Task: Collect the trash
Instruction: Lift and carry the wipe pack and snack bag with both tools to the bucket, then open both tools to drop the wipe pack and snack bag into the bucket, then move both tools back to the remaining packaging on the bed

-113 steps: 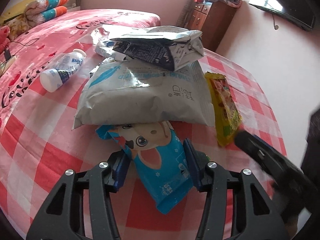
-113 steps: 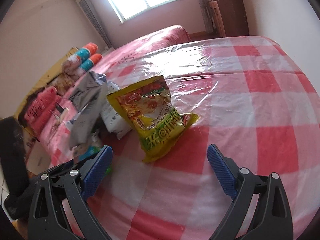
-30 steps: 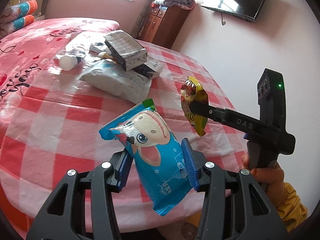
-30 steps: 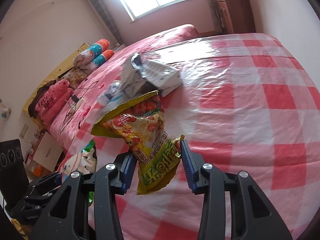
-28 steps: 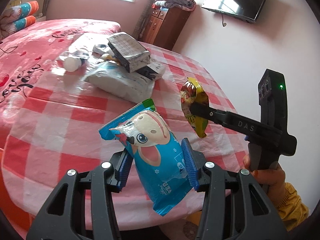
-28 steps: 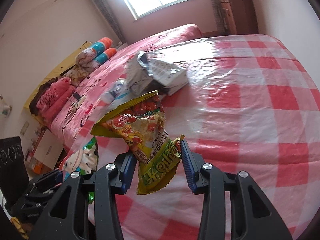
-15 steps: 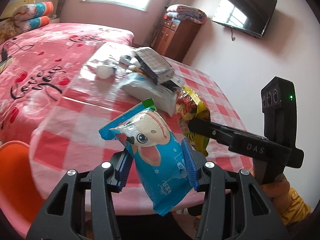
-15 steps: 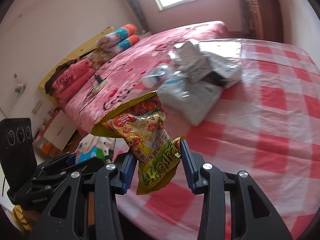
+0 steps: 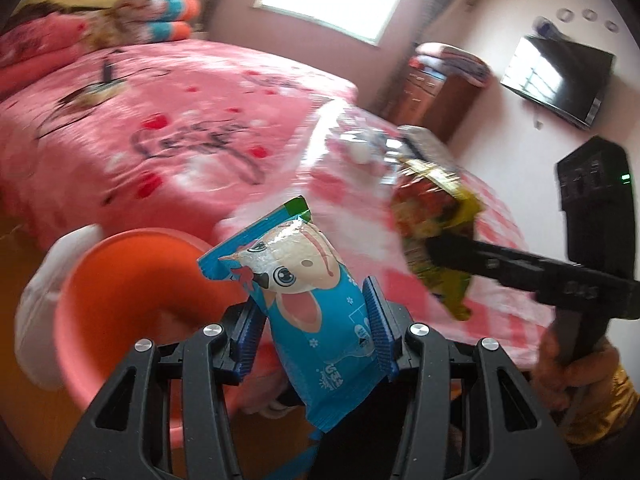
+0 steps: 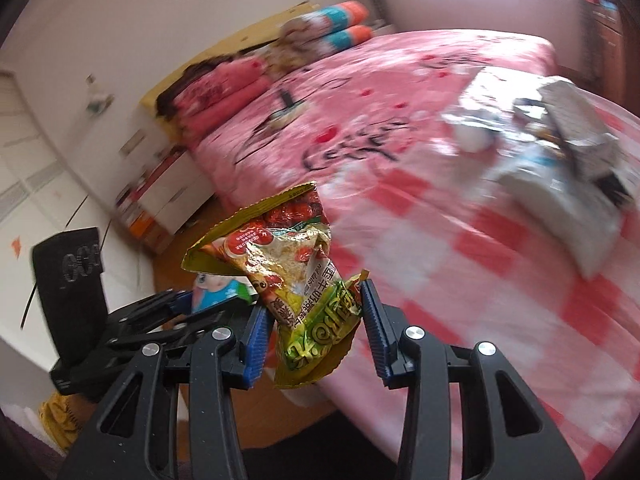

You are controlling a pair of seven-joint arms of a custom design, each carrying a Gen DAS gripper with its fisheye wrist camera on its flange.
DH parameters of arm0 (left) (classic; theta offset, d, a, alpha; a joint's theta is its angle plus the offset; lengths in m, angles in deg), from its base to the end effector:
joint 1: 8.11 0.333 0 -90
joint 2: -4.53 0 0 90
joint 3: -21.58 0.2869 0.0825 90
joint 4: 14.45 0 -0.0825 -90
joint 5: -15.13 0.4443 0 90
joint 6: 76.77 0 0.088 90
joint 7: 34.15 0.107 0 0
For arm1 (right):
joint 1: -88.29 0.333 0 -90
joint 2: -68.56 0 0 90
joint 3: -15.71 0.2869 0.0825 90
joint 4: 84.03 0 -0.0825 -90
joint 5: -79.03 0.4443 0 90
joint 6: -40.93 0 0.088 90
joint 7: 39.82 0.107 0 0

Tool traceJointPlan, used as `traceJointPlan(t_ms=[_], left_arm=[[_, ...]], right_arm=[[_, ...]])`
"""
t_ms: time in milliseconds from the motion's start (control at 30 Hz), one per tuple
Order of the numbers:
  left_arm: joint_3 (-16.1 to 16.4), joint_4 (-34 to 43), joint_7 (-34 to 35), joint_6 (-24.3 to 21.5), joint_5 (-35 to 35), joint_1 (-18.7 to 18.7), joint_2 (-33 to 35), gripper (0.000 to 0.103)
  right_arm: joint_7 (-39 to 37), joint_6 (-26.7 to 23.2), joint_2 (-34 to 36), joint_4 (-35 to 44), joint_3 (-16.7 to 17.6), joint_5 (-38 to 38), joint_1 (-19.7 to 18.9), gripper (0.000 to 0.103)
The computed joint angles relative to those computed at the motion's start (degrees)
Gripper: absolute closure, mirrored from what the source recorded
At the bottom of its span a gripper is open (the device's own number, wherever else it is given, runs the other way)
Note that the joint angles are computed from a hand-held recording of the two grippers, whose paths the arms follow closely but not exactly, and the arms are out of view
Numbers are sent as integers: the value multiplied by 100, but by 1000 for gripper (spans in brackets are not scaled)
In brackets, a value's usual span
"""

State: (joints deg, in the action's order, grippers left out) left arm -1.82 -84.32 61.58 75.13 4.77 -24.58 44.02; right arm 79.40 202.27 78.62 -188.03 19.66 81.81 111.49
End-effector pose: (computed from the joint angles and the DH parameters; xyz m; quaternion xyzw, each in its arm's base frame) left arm 0.6961 -0.4453 0.4423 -0.4730 0.7775 -0.4136 0.0266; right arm 0.6331 0.3190 0.4875 -0.6206 0.6735 -0.0953 0.3901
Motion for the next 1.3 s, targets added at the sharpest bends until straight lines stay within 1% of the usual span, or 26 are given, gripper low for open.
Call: traceJointPlan(t_ms=[33,133,167,233,333,400,433,500,533,567,600,633,667,700,800,867,900,967,1033,1133,1233,1300], left_arm=[[86,-99,-123,34,22,12,-62,54],[338,-372,-521,166,184,41,-212,54],[478,-438,-717,214,313,14,-235,54],[582,-403,-969,190,489,8,-188,54],[771,-420,-1390,189,777,-8,-136,53],[851,-379,-1592,91,976,-27,-86,53],[990,-315,-1821,-22,1150,-112,-46,51],[1115,-201,-2111,-163,1416,-197,26,41],[1217,-210,-2277,-204,1603,-268,7,37],[1286,-189,-2407,-232,1770,-321,11,31],[1379,-185,-2550,-244,1970,-389,1,27],[1393,-167,-2621,-248,2090,-400,10,27],[1404,-143,-2679,-258,2196,-410,16,25],[1404,-102,-2732,-272,2275,-414,36,21],[1421,-71,-2889,-263,2499,-456,27,18],[1389,37,-2879,-337,2588,-475,72,15],[1360,73,-2861,-356,2602,-477,85,14],[1315,108,-2835,-321,2615,-482,102,14],[1271,198,-2782,-322,2607,-497,150,14],[1185,282,-2642,-265,2552,-514,192,14],[1100,395,-2449,-209,2490,-553,245,14],[1083,493,-2371,-215,2458,-611,290,14]], right_arm=[[-248,-101,189,265,95,169,-34,59],[-748,-369,653,919,227,452,-32,59],[-842,-460,789,1115,231,479,3,59],[-1090,-655,1131,1596,272,598,45,59],[-1310,-984,1617,2314,239,602,168,59],[-1470,-1236,1992,2865,259,665,204,56],[-1472,-1350,2162,3102,225,652,255,55],[-1244,-1438,2349,3351,-2,406,449,44],[-1211,-1396,2345,3323,-21,389,464,42],[-1191,-1312,2299,3231,-12,417,456,38],[-1186,-1128,2170,3000,28,508,415,33],[-1150,-1018,2110,2891,13,521,411,31],[-1060,-879,2001,2712,-44,471,444,27],[-851,-691,1830,2446,-194,294,547,24],[-377,-346,1527,1976,-445,-124,690,22],[61,-64,1259,1571,-614,-424,777,20],[292,49,1135,1392,-700,-589,815,17],[796,286,876,1019,-873,-964,881,15],[1337,463,659,708,-1057,-1429,958,15],[2182,560,400,378,-1302,-2172,1050,14],[2872,627,205,132,-1411,-2792,1053,14],[3193,623,106,14,-1408,-3110,1002,14]])
